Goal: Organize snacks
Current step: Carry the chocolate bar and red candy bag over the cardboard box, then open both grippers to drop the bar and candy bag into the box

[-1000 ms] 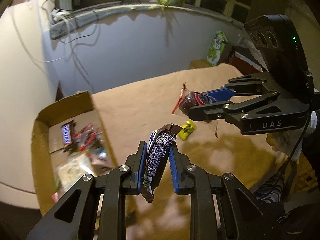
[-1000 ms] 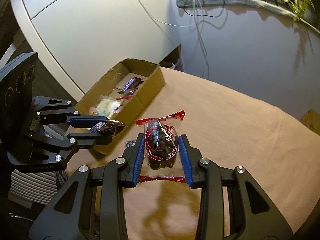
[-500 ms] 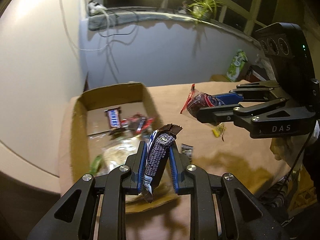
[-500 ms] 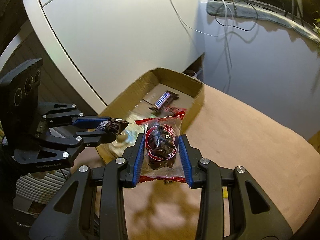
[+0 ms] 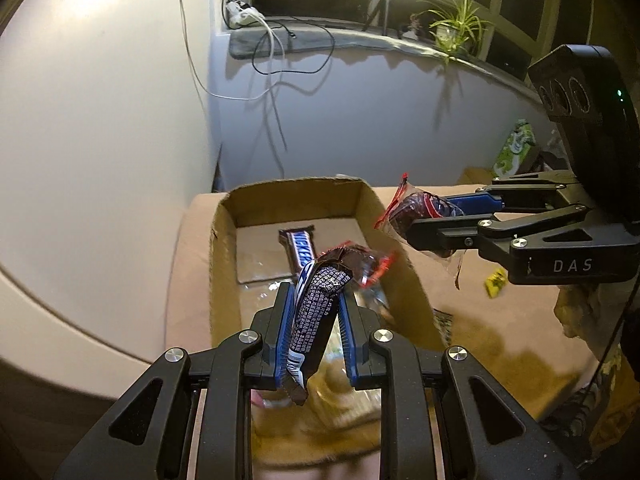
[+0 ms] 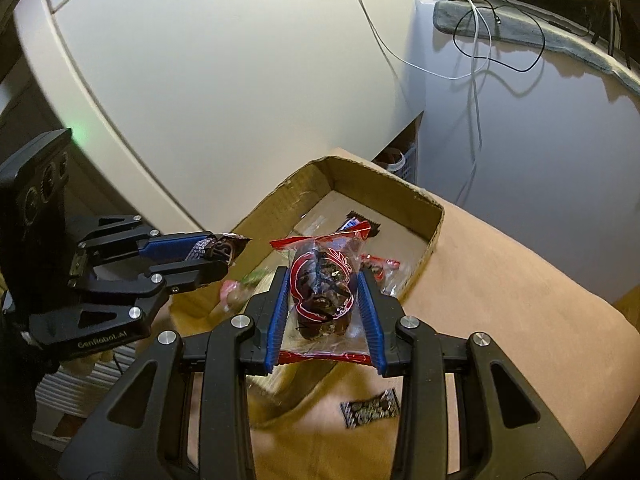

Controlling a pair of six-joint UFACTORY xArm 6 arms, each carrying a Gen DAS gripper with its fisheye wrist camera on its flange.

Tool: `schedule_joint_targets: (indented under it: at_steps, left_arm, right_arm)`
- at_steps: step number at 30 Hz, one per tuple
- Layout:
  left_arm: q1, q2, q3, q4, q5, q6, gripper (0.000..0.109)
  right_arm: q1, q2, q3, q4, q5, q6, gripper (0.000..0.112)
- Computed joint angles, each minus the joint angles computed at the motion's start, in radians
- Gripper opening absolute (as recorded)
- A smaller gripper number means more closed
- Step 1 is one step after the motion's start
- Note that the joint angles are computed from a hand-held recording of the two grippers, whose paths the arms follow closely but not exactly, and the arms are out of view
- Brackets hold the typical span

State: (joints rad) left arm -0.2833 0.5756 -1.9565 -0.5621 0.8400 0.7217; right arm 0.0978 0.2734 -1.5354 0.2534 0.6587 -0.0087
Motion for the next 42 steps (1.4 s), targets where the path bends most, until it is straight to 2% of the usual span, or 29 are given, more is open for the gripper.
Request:
schedule_joint_targets:
  at_steps: [9, 17, 29, 31, 32, 35, 39, 42]
  left_arm:
    - [-0.008, 0.12, -0.16, 0.046, 0.017, -0.073, 0.02]
    - [-0.008, 0.171, -0.234, 0.073, 0.041, -0.104, 0.02]
    - [-0.01, 0.203, -0.286, 0.096, 0.052, -0.141, 0.02]
    - [-0.009, 0.203, -0.288, 0.095, 0.053, -0.143, 0.021]
    - [-0.008, 0.2, -0.285, 0.095, 0.052, -0.142, 0.021]
    - [-0.008, 0.197, -0.28, 0.099, 0.054, -0.14, 0.027]
    - [-0.008, 0.195, -0.277, 0.102, 0.049, -0.141, 0.049]
    - [-0.01, 0.187, -0.265, 0.109, 0.037, -0.146, 0.058]
  right_arm:
    - [-0.019, 0.132, -0.151, 0.0, 0.051, 0.003, 0.036]
    - [-0.028, 0.209, -0.236, 0.019, 0.084, -0.009, 0.036]
    - [-0.032, 0.222, -0.25, 0.01, 0.096, -0.003, 0.039]
    - [-0.032, 0.222, -0.249, 0.003, 0.095, 0.001, 0.048]
    - [-0.031, 0.221, -0.247, -0.004, 0.093, 0.003, 0.058]
    - [-0.027, 0.218, -0.241, -0.015, 0.088, 0.001, 0.063]
    - [-0.027, 0.221, -0.246, -0.062, 0.088, 0.032, 0.078]
    - [-0.026, 0.211, -0.234, -0.109, 0.075, 0.061, 0.086]
